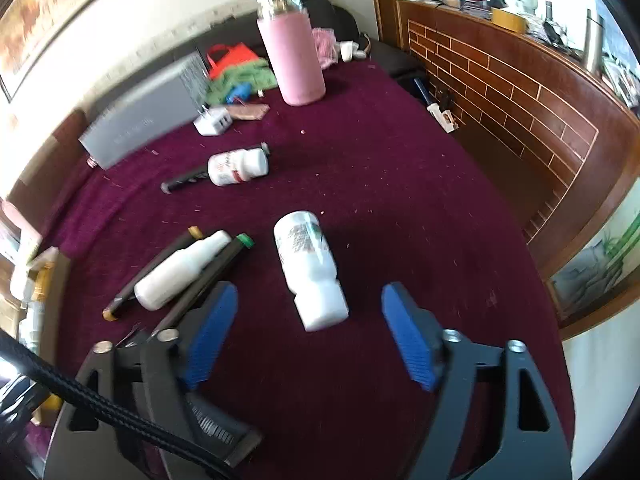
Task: Organize objects
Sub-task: 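Grasp the yellow-lidded round tin with the left gripper while the right grasps a white bottle, then carry the tin and white bottle over the cardboard tray with both grippers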
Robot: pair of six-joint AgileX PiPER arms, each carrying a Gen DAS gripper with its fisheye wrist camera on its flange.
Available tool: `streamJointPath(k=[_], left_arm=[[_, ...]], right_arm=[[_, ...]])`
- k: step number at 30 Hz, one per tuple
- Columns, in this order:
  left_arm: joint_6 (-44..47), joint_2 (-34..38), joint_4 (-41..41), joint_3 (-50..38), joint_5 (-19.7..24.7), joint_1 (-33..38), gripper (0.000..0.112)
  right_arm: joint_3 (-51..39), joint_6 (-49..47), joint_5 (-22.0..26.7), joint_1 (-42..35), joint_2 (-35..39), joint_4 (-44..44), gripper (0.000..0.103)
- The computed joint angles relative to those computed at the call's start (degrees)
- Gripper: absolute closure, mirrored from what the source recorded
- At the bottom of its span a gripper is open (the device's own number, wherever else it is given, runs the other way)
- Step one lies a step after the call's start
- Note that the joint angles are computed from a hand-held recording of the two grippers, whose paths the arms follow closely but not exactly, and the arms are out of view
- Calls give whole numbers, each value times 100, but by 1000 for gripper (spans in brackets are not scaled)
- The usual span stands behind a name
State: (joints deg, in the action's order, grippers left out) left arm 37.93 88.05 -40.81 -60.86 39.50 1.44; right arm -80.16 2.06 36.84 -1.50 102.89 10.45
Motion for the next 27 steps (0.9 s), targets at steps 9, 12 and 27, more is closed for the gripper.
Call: streamJointPath(k=[9,12,27], left_arm=[[178,-29,-157,94,110,151,78],[269,-15,-253,114,183,228,78],[1102,-429,-945,455,778,1268,78]], right_arm=[[-1304,916,695,442,1091,-1328,64],[-1254,782,722,312,1073,-1007,71],[54,-1786,1147,-723,238,3038,71]])
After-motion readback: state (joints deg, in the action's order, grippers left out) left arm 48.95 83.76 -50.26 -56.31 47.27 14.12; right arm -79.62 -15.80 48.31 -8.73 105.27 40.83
